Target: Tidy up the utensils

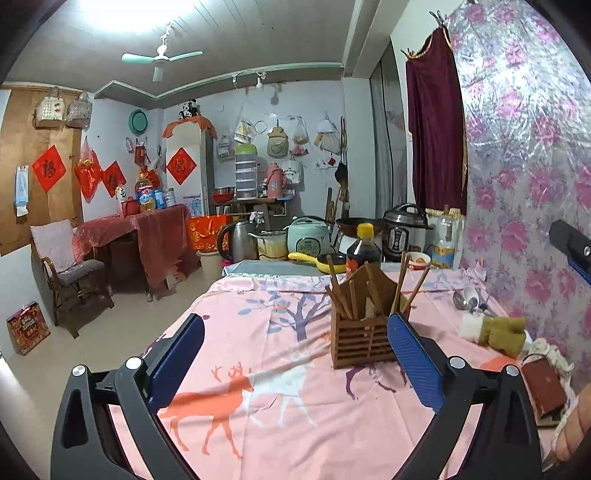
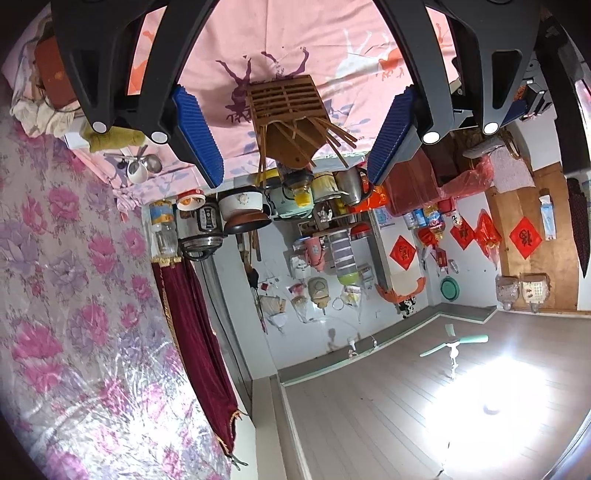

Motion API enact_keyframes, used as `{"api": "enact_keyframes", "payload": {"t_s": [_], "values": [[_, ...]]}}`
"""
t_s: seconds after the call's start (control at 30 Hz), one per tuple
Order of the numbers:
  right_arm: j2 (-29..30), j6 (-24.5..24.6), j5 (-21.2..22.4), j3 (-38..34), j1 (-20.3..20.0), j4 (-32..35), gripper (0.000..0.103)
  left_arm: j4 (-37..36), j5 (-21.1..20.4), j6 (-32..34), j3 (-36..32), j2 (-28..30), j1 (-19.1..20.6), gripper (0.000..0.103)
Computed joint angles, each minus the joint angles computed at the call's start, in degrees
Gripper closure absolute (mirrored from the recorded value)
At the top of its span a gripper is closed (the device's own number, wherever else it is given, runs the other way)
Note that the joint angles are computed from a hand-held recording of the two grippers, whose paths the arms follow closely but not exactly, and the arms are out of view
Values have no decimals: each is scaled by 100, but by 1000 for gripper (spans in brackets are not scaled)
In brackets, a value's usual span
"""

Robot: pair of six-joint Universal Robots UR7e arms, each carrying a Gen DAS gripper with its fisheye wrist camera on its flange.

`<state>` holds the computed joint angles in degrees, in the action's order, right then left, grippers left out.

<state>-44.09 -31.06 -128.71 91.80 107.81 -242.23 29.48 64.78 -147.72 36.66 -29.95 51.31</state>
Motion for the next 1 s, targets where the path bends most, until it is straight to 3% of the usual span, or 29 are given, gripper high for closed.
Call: {"api": "enact_keyframes", "payload": {"t_s": [0.2, 0.27, 0.33, 0.53, 0.9, 1.0], "values": [[-9, 394, -110, 81, -136, 230, 25, 499, 34, -174, -516, 335, 79, 6], [47, 444, -186, 49, -193, 306, 18, 658, 52, -233, -718, 468, 118, 6], [168, 488, -335, -43, -273, 390, 12, 885, 66, -305, -1026, 670, 164, 6], [389, 817, -907, -251, -462, 1194, 12, 1368, -100, -434, -1655, 1164, 287, 6], [458, 600, -1002, -314, -403, 1359, 12, 1136, -115, -370, -1291, 996, 354, 6], [446, 596, -984, -294, -382, 1335, 12, 866, -140, -280, -917, 804, 315, 6]]}}
